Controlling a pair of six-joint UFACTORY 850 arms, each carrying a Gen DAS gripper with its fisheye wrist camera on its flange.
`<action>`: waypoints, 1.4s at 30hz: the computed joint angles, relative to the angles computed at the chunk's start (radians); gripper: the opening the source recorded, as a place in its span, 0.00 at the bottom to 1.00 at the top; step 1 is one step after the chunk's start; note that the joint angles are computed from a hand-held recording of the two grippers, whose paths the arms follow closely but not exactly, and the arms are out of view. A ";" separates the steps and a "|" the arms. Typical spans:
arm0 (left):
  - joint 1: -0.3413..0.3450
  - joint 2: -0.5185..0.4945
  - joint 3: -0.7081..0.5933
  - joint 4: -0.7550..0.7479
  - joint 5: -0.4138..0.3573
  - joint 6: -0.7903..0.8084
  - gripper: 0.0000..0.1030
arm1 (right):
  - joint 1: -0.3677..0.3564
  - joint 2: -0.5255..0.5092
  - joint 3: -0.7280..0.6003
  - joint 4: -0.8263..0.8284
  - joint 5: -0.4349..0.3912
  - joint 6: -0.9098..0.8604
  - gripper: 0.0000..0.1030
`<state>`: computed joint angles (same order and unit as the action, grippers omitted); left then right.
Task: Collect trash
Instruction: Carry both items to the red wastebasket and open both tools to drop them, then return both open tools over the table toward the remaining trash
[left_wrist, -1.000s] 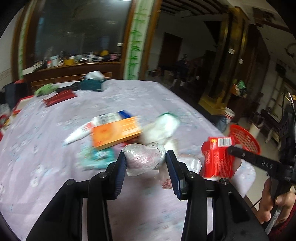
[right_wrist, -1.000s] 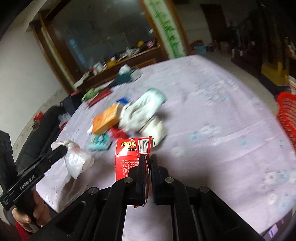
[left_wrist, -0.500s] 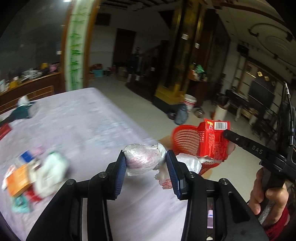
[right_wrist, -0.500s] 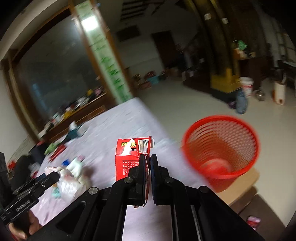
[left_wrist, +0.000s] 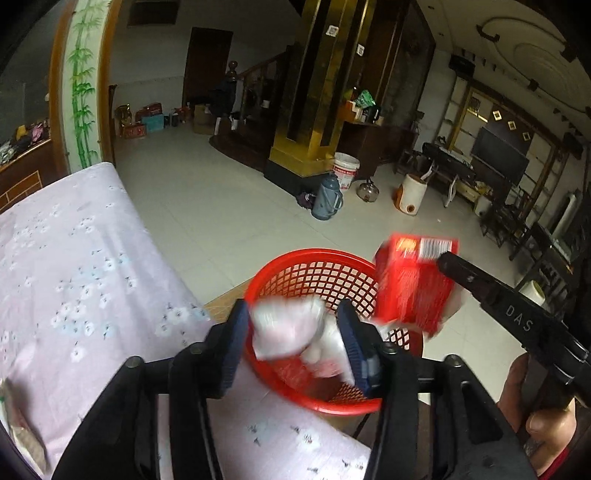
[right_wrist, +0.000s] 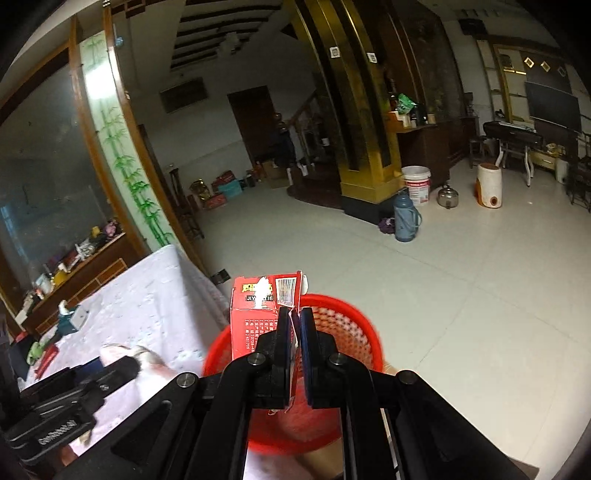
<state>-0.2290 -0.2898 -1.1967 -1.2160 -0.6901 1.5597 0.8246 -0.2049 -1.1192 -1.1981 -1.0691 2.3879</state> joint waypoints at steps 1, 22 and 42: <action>0.002 0.004 0.006 -0.010 0.008 0.013 0.53 | -0.011 0.003 0.006 0.001 0.012 -0.005 0.06; 0.395 0.148 0.164 0.002 -0.102 0.179 0.63 | 0.075 -0.126 -0.121 -0.092 0.183 -0.009 0.41; 0.755 -0.102 -0.090 0.043 -0.062 0.042 0.66 | 0.031 -0.620 -0.825 0.316 0.597 -0.622 0.69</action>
<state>0.5265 -0.3918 -1.2867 -1.1726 -0.7520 1.6022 0.8555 -0.8249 -1.9446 -0.8818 -0.4723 1.7659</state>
